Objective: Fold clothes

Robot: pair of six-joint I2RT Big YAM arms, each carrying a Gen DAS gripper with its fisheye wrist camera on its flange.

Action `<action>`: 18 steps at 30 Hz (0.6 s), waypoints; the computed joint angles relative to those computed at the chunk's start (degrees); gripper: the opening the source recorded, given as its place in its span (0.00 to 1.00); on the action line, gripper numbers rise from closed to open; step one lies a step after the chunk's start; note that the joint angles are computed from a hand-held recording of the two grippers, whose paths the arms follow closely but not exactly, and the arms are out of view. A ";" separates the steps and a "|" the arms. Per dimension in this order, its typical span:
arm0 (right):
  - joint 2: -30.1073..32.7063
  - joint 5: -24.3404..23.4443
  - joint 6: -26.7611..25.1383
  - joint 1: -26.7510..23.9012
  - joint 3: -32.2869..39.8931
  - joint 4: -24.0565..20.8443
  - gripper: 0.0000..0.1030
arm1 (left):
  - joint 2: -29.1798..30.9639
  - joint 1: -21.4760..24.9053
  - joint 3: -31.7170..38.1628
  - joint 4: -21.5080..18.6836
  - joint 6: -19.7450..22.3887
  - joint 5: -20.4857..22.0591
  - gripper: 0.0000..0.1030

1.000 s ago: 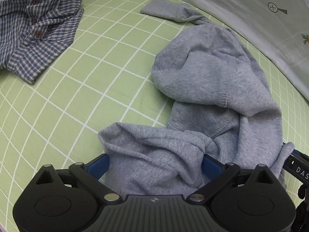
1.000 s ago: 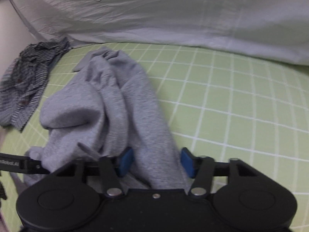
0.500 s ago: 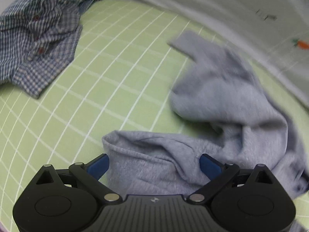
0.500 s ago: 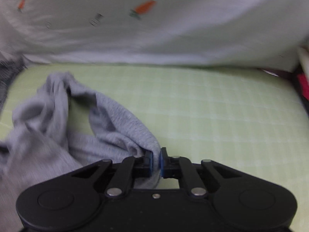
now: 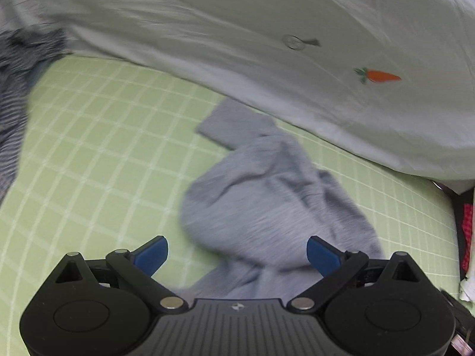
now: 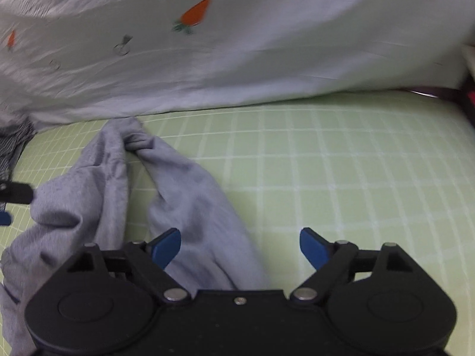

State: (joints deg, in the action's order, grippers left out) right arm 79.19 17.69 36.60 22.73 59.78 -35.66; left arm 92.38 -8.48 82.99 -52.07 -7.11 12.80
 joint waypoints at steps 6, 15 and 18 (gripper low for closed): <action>4.82 -6.86 -3.32 -3.48 2.70 3.35 0.26 | 6.56 -0.98 6.01 -4.37 -0.66 1.63 0.13; -4.06 19.11 -0.47 -7.08 -0.77 -4.88 0.05 | 11.79 -0.08 16.74 2.78 3.90 -3.06 0.05; -7.95 24.75 2.78 -9.06 -2.59 -10.19 0.05 | 14.70 -0.46 21.47 5.23 2.53 -6.96 0.06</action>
